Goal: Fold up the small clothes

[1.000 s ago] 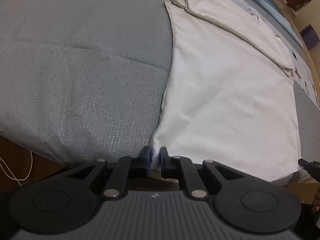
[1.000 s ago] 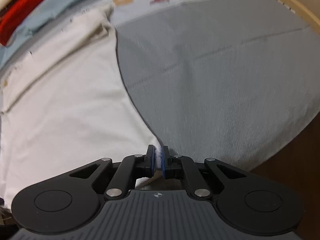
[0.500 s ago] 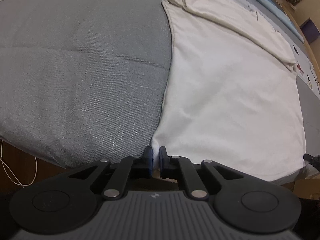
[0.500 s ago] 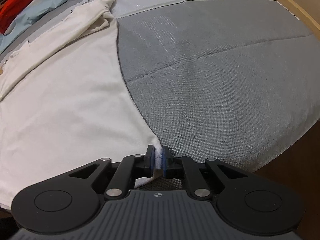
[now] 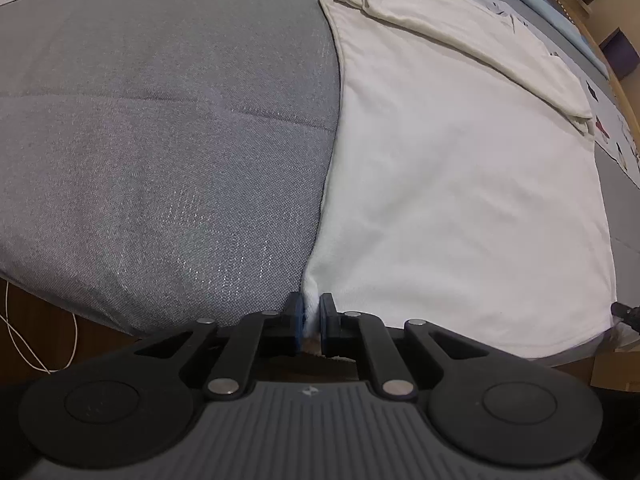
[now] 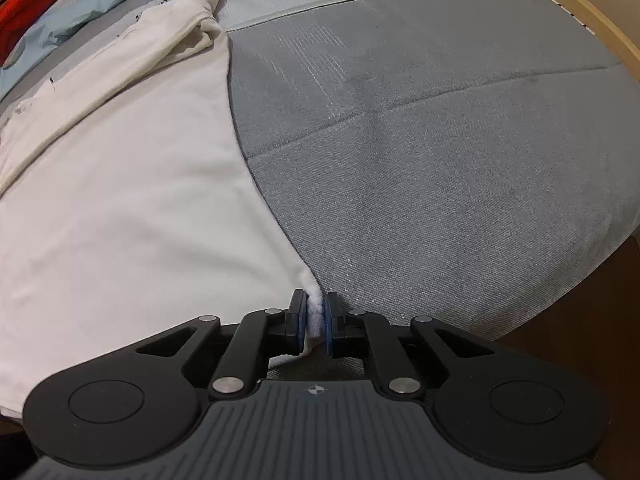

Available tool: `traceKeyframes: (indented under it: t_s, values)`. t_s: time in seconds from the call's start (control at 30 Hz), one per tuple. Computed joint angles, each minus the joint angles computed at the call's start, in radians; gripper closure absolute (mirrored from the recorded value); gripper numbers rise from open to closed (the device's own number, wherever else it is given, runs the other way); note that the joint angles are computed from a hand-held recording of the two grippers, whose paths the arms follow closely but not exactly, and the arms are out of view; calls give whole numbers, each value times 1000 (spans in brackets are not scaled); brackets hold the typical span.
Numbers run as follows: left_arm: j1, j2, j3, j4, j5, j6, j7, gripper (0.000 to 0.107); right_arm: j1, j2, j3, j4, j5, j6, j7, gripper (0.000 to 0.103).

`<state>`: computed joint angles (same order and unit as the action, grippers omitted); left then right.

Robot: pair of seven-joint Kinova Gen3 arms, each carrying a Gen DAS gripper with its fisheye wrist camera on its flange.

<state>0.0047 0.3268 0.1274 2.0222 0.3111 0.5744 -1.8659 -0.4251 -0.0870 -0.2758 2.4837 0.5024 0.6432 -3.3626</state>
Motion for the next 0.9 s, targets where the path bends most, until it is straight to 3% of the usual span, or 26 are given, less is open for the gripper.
traceKeyframes:
  t_s: [0.17, 0.23, 0.33, 0.4, 0.6, 0.77, 0.83, 0.9]
  values:
    - [80, -75, -105, 32, 138, -4, -175, 102, 5, -101, -83, 14, 87, 45, -148, 97]
    - [44, -128, -89, 41, 210, 12, -256, 102, 26, -194, -151, -10, 112, 99, -205, 97]
    - [-70, -208, -29, 39, 299, 79, -378, 102, 66, -304, -211, -19, 118, 122, -195, 97]
    - [-103, -258, -55, 28, 360, 160, -459, 102, 74, -397, -242, -62, 112, 185, -179, 98]
    - [-73, -395, -324, 35, 507, 404, -702, 102, 21, -602, -285, -148, 11, 369, -39, 98]
    - [-31, -469, -555, 23, 537, 608, -791, 102, 92, -775, -355, -245, -122, 503, 38, 98]
    - [-12, -451, -607, 10, 544, 658, -791, 102, 112, -826, -361, -264, -165, 543, 17, 98]
    - [-13, -427, -584, -4, 543, 644, -779, 102, 141, -843, -361, -255, -197, 538, 6, 98]
